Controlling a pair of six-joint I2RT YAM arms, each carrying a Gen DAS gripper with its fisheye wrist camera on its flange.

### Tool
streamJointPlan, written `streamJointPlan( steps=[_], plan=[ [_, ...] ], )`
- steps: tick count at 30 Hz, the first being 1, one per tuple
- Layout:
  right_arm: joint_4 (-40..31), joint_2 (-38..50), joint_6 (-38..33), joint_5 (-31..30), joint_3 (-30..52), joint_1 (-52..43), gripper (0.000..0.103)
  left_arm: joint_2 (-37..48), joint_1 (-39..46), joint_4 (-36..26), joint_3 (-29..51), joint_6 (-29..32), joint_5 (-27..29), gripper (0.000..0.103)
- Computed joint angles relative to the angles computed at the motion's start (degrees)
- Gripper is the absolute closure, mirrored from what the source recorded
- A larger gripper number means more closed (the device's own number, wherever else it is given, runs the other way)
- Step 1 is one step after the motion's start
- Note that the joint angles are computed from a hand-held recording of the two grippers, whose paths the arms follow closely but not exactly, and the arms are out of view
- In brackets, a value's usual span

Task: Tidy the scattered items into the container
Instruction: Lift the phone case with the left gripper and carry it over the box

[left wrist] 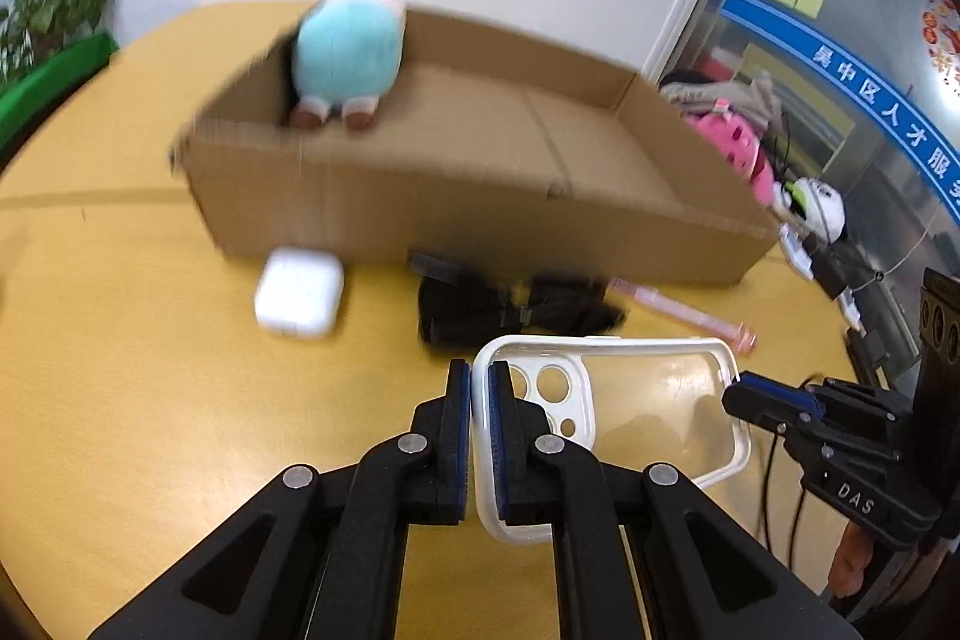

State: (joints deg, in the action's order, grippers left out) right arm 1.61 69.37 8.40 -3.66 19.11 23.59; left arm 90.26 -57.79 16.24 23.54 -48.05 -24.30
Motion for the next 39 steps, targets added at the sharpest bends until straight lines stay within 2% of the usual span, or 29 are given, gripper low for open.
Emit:
streamJointPlan(
  steps=[4, 8, 15, 20, 27, 35, 39],
  plan=[
    [-3.26, -2.39, -2.26, -2.58, 6.08, -4.06, 0.095, -6.54, 3.32, -5.31, 3.95, 6.18, -1.01, 0.098],
    [-4.48, -1.68, -5.24, -3.96, 13.8, -7.17, 0.095, -10.0, 8.73, -9.44, 10.44, 13.52, 1.03, 0.098],
    [-6.61, 5.25, -8.76, -7.2, 28.51, -12.23, 0.095, -6.75, 15.44, -15.71, 27.28, 24.77, 2.38, 0.097],
    [-10.0, 15.96, -11.13, -8.63, 41.82, -14.97, 0.095, 4.06, 21.85, -21.71, 42.41, 27.65, 7.14, 0.097],
    [-17.83, 34.68, -12.6, -11.0, 61.84, -17.66, 0.095, 20.7, 29.04, -28.66, 59.42, 26.62, 15.91, 0.097],
    [-27.2, 54.51, -13.12, -10.42, 83.84, -17.84, 0.095, 39.14, 32.55, -39.04, 80.57, 26.33, 19.76, 0.097],
    [-33.15, 65.33, -13.09, -9.63, 97.4, -17.97, 0.096, 49.41, 33.44, -46.7, 94.87, 26.99, 20.04, 0.097]
  ],
)
